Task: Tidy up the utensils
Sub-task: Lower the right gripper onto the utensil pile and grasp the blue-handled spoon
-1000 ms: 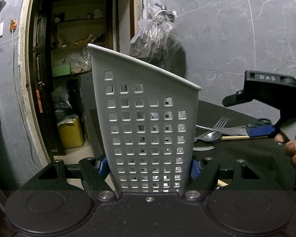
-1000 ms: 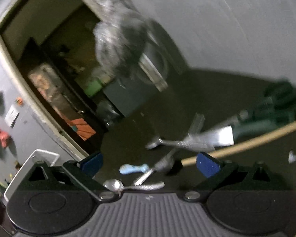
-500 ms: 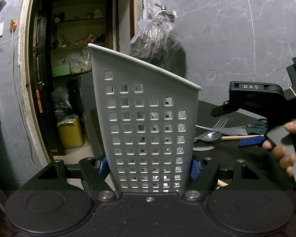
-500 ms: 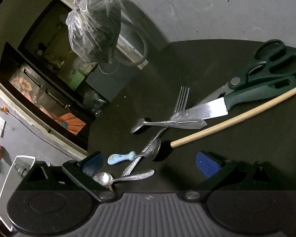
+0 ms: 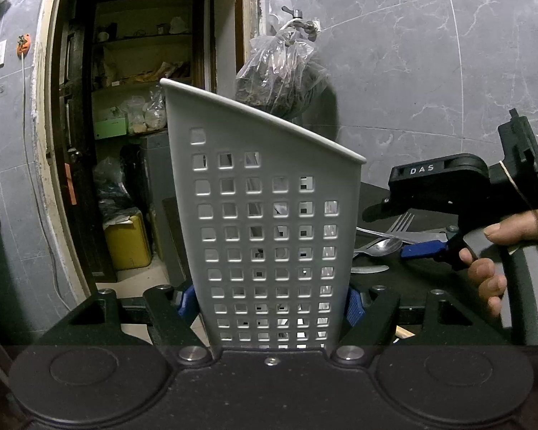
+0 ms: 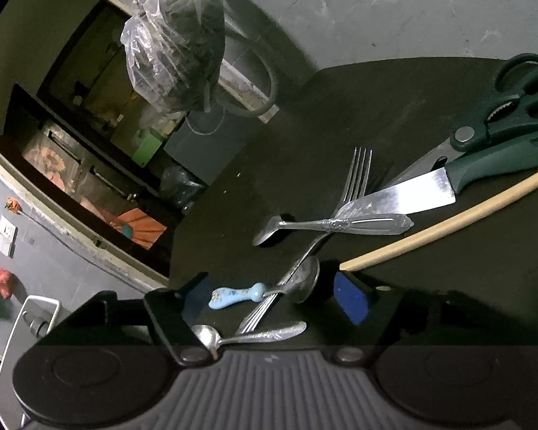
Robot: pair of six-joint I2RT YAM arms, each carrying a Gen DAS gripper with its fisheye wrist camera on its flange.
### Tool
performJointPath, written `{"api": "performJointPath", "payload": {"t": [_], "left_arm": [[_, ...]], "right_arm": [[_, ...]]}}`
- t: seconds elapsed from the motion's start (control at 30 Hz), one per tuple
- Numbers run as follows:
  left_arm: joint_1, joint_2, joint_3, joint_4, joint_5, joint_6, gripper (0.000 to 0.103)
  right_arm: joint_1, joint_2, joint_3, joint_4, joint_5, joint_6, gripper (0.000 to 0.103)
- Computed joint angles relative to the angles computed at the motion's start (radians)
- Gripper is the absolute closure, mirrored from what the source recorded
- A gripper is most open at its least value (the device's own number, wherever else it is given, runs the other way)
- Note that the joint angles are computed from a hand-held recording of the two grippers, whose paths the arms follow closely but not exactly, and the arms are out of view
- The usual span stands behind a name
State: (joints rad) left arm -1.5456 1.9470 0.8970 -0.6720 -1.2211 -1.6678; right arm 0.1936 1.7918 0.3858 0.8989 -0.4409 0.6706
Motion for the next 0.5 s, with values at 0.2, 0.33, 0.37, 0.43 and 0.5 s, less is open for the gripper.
{"api": "performJointPath", "payload": {"t": [0.2, 0.33, 0.37, 0.43, 0.5], "left_arm": [[0.000, 0.000, 0.000, 0.000, 0.000, 0.000, 0.027], [0.000, 0.001, 0.001, -0.001, 0.000, -0.001, 0.027], [0.000, 0.001, 0.001, -0.001, 0.000, -0.001, 0.027], [0.000, 0.001, 0.001, -0.001, 0.000, -0.002, 0.027], [0.000, 0.001, 0.001, -0.001, 0.000, -0.002, 0.027]], "right_arm": [[0.016, 0.015, 0.015, -0.008, 0.050, 0.009, 0.045], [0.020, 0.024, 0.019, -0.014, 0.072, 0.016, 0.062], [0.020, 0.026, 0.021, -0.017, 0.076, 0.015, 0.064], [0.018, 0.033, 0.025, -0.017, 0.078, 0.019, 0.068], [0.015, 0.031, 0.026, -0.023, 0.078, 0.023, 0.072]]}}
